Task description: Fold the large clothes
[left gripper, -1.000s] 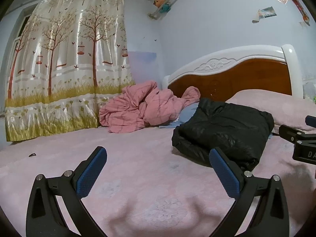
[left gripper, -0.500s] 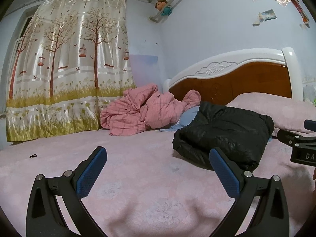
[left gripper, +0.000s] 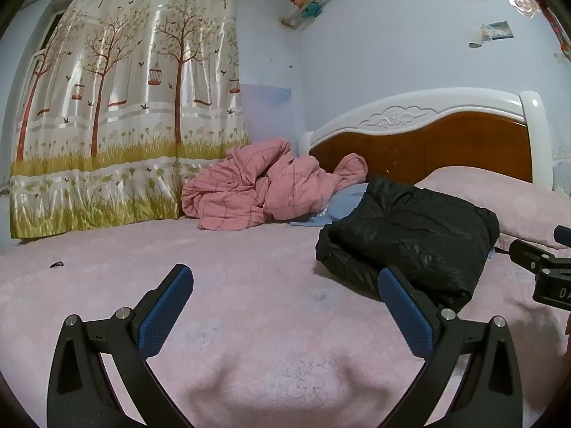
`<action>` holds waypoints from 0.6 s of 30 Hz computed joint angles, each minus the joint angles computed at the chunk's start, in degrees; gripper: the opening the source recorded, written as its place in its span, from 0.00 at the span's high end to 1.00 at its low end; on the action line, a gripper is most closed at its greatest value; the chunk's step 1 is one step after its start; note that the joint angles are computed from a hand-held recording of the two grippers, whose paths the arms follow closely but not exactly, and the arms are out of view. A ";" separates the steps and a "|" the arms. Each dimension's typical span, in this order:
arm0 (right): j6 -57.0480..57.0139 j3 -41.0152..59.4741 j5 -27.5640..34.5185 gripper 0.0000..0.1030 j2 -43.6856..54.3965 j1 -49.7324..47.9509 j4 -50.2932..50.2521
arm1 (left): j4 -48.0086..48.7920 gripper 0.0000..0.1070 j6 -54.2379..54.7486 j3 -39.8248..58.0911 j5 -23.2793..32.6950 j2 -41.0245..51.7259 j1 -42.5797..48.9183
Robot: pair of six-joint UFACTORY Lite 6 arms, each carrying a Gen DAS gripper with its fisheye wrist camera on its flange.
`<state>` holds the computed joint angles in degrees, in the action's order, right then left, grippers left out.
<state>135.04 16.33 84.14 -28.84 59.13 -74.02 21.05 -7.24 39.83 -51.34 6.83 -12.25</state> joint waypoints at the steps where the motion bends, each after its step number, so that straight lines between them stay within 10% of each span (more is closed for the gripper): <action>1: -0.02 -0.05 0.05 0.00 -0.05 0.06 0.01 | -0.36 0.04 0.49 0.15 -0.07 0.24 -0.11; 18: -0.93 0.02 -1.28 0.00 0.30 -0.75 -0.42 | 0.63 0.04 -0.34 1.48 1.10 1.56 -0.03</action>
